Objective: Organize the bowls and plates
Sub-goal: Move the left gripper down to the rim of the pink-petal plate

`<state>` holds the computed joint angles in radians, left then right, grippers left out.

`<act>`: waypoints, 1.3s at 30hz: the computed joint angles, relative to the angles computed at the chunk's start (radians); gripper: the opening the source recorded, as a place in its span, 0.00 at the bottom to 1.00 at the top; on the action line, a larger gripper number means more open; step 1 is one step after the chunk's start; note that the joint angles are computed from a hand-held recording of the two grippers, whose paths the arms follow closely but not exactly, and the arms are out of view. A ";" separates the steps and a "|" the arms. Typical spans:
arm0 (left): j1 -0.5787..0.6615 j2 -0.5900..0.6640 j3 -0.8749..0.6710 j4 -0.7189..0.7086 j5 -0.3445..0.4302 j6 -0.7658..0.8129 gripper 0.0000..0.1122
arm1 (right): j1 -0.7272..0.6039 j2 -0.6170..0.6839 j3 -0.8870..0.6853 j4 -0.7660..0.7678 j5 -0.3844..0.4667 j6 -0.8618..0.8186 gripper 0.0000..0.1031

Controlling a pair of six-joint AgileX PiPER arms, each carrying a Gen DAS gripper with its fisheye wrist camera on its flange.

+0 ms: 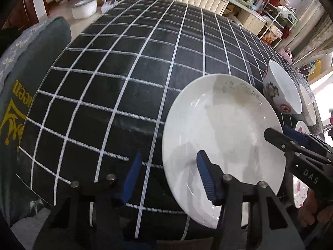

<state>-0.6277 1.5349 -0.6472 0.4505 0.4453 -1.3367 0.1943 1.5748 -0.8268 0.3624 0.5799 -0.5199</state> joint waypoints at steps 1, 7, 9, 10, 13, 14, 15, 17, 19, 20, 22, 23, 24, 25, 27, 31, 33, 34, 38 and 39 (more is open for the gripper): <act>-0.006 0.010 -0.008 0.003 0.003 0.002 0.43 | -0.001 0.005 0.000 0.003 0.001 -0.004 0.39; 0.009 0.021 -0.024 -0.053 -0.026 0.076 0.28 | 0.000 -0.010 0.023 0.003 -0.012 0.024 0.37; -0.008 0.035 -0.043 -0.014 -0.003 0.036 0.28 | 0.007 -0.021 0.031 -0.019 -0.016 0.046 0.37; -0.014 0.038 -0.047 -0.005 0.003 0.027 0.28 | 0.013 -0.022 0.029 -0.033 -0.013 0.061 0.37; -0.025 0.059 -0.075 0.001 0.020 0.016 0.28 | 0.019 -0.030 0.023 -0.041 -0.002 0.070 0.37; -0.025 0.058 -0.081 0.006 0.029 0.015 0.28 | 0.027 -0.029 0.021 -0.042 -0.003 0.077 0.37; -0.029 0.055 -0.087 0.016 0.040 0.003 0.28 | 0.029 -0.032 0.020 -0.038 -0.002 0.076 0.37; -0.037 0.042 -0.092 0.041 0.059 -0.022 0.28 | 0.024 -0.034 0.018 -0.023 0.005 0.062 0.37; -0.041 0.032 -0.102 0.057 0.079 -0.033 0.28 | 0.026 -0.030 0.018 -0.023 0.002 0.059 0.37; -0.040 0.031 -0.105 0.063 0.083 -0.035 0.28 | 0.026 -0.025 0.016 -0.028 0.004 0.064 0.37; -0.039 0.038 -0.107 0.068 0.082 -0.037 0.28 | 0.025 -0.016 0.014 -0.026 0.004 0.065 0.37; -0.033 0.044 -0.106 0.062 0.075 -0.030 0.28 | 0.025 -0.016 0.017 -0.026 0.001 0.065 0.37; -0.029 0.056 -0.109 0.052 0.067 -0.022 0.28 | 0.025 -0.015 0.019 -0.029 -0.003 0.070 0.37; -0.026 0.047 -0.096 0.049 0.065 -0.021 0.28 | 0.026 -0.010 0.019 -0.035 -0.005 0.077 0.37; -0.024 0.049 -0.093 0.042 0.064 -0.017 0.28 | 0.031 -0.010 0.019 -0.038 -0.010 0.080 0.37; -0.027 0.044 -0.083 0.042 0.059 -0.027 0.28 | 0.034 -0.013 0.011 -0.044 0.002 0.086 0.37; -0.023 0.019 -0.057 0.034 0.043 -0.030 0.27 | 0.030 -0.059 0.029 -0.062 -0.012 0.094 0.37; -0.028 0.008 -0.053 0.039 0.051 -0.044 0.27 | 0.024 -0.084 0.039 -0.066 -0.017 0.092 0.37; -0.081 -0.044 -0.052 0.098 0.141 -0.128 0.28 | -0.060 -0.165 0.062 -0.008 0.025 -0.011 0.37; -0.098 -0.065 -0.055 0.104 0.170 -0.145 0.28 | -0.088 -0.185 0.069 0.006 0.042 -0.036 0.37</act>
<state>-0.7258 1.4702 -0.7019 0.5542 0.6153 -1.4818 0.1063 1.3895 -0.7580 0.3680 0.6219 -0.5558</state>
